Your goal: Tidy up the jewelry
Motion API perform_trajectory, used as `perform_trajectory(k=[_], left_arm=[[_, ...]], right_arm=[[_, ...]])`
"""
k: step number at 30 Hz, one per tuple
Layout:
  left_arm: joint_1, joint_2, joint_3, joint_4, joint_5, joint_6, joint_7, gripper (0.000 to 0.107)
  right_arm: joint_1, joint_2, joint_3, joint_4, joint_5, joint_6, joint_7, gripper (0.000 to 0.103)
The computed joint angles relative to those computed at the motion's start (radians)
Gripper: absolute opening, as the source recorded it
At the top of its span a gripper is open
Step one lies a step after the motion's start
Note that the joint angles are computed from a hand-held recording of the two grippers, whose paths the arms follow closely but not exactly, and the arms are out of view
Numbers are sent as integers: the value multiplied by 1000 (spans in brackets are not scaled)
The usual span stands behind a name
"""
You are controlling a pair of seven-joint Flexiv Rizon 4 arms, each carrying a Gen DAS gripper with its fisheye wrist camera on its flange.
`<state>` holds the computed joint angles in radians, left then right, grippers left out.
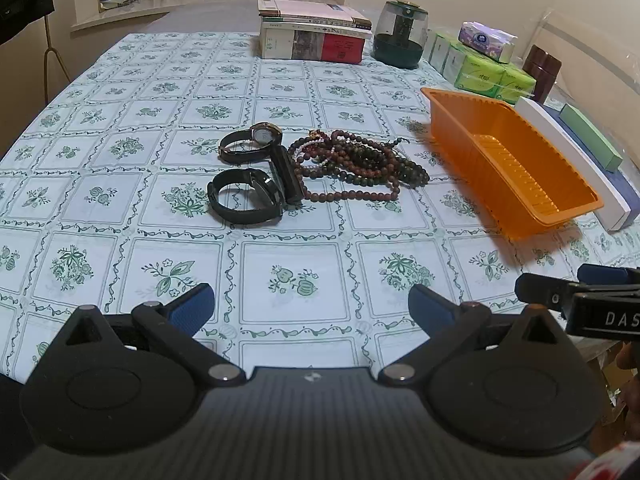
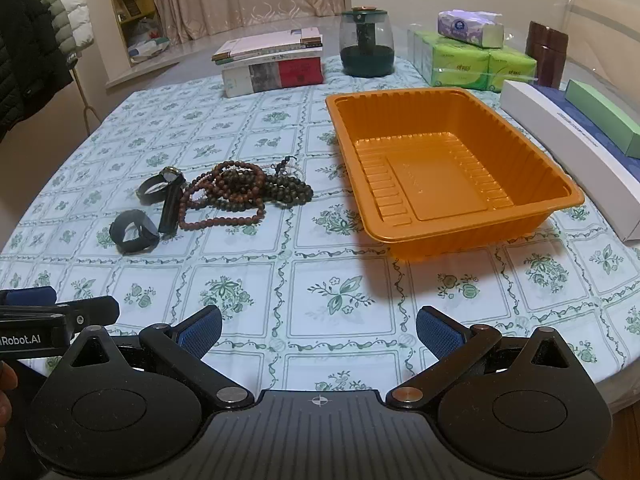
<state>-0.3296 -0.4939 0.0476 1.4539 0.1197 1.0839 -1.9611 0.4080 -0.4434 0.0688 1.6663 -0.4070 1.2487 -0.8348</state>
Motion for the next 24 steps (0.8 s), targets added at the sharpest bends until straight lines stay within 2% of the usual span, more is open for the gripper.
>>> perform_trajectory(k=[24], left_arm=[[1,0,-3,4,-5,2,9,102]], right_arm=[[2,-5,1,-7,7,-5,-4,102]])
